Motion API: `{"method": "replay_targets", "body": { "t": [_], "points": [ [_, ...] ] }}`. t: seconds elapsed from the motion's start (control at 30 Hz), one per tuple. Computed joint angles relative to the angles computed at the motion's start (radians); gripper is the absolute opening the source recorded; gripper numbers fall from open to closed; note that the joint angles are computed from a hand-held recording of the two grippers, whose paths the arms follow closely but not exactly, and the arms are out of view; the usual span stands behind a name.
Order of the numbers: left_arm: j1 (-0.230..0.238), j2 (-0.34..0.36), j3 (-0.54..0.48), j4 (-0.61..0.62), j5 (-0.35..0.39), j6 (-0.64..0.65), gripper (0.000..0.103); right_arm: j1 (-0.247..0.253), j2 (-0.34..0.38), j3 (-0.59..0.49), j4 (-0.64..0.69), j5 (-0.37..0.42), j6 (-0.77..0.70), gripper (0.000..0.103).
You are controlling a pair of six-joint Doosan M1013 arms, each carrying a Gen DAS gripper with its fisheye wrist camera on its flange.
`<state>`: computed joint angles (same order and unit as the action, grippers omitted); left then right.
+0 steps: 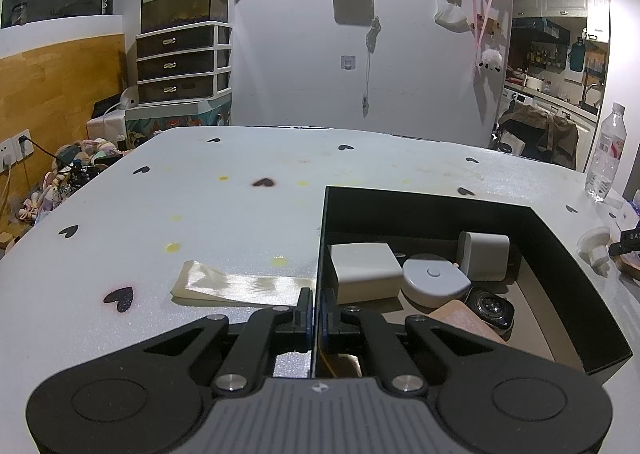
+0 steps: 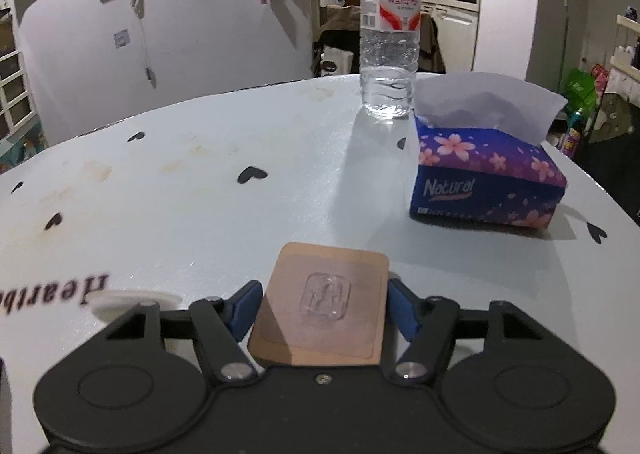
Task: Organize rigid objects
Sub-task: 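Carry the second tan pad into the box and release it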
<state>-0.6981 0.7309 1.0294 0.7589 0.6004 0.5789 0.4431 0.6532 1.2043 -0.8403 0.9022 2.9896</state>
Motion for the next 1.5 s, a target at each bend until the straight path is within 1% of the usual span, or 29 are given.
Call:
{"method": "replay_targets", "body": {
  "t": [0.1, 0.17, 0.33, 0.43, 0.53, 0.6, 0.67, 0.77, 0.83, 0.97, 1.07, 1.1, 1.23, 1.47, 1.5],
  "points": [
    [0.0, 0.0, 0.0, 0.0, 0.0, 0.0, 0.002, 0.006, -0.027, 0.033, 0.001, -0.043, 0.038, 0.068],
    [0.0, 0.0, 0.0, 0.001, 0.0, -0.001, 0.002, 0.017, -0.055, 0.068, -0.028, -0.091, 0.089, 0.068],
    [0.0, 0.0, 0.0, 0.001, -0.001, -0.001, 0.002, 0.049, -0.118, 0.142, -0.097, -0.258, 0.159, 0.068],
    [-0.001, 0.001, -0.001, 0.001, 0.001, -0.001, 0.002, 0.067, -0.137, 0.151, -0.1, -0.36, 0.145, 0.068],
    [-0.001, 0.0, 0.0, 0.003, 0.004, -0.004, 0.002, 0.078, -0.142, 0.14, -0.011, -0.461, 0.046, 0.068],
    [-0.001, 0.0, 0.0, 0.003, 0.003, -0.004, 0.002, 0.086, -0.138, 0.122, 0.094, -0.515, -0.061, 0.068],
    [-0.001, 0.0, 0.0, 0.003, 0.004, -0.003, 0.002, 0.088, -0.128, 0.091, 0.286, -0.538, -0.242, 0.068],
    [0.0, -0.002, 0.003, 0.003, 0.0, -0.005, 0.002, 0.092, -0.104, 0.034, 0.562, -0.518, -0.496, 0.068],
    [-0.001, -0.001, 0.001, 0.003, 0.001, -0.006, 0.002, 0.099, -0.087, -0.006, 0.645, -0.486, -0.578, 0.068],
    [-0.001, -0.001, 0.002, 0.003, 0.0, -0.007, 0.002, 0.112, -0.047, -0.084, 0.675, -0.402, -0.596, 0.069],
    [-0.002, 0.0, 0.001, 0.005, 0.0, -0.01, 0.002, 0.117, -0.015, -0.145, 0.699, -0.307, -0.568, 0.069],
    [-0.002, -0.001, 0.002, 0.005, -0.001, -0.01, 0.002, 0.121, -0.007, -0.158, 0.698, -0.286, -0.563, 0.069],
    [-0.003, 0.0, 0.0, 0.004, 0.001, -0.01, 0.002, 0.137, 0.024, -0.215, 0.671, -0.21, -0.559, 0.069],
    [-0.003, 0.0, 0.0, 0.005, -0.001, -0.013, 0.002, 0.155, 0.056, -0.279, 0.584, -0.083, -0.483, 0.069],
    [-0.003, 0.0, 0.0, 0.005, -0.001, -0.013, 0.002, 0.155, 0.056, -0.279, 0.583, -0.079, -0.475, 0.069]
  ]
}}
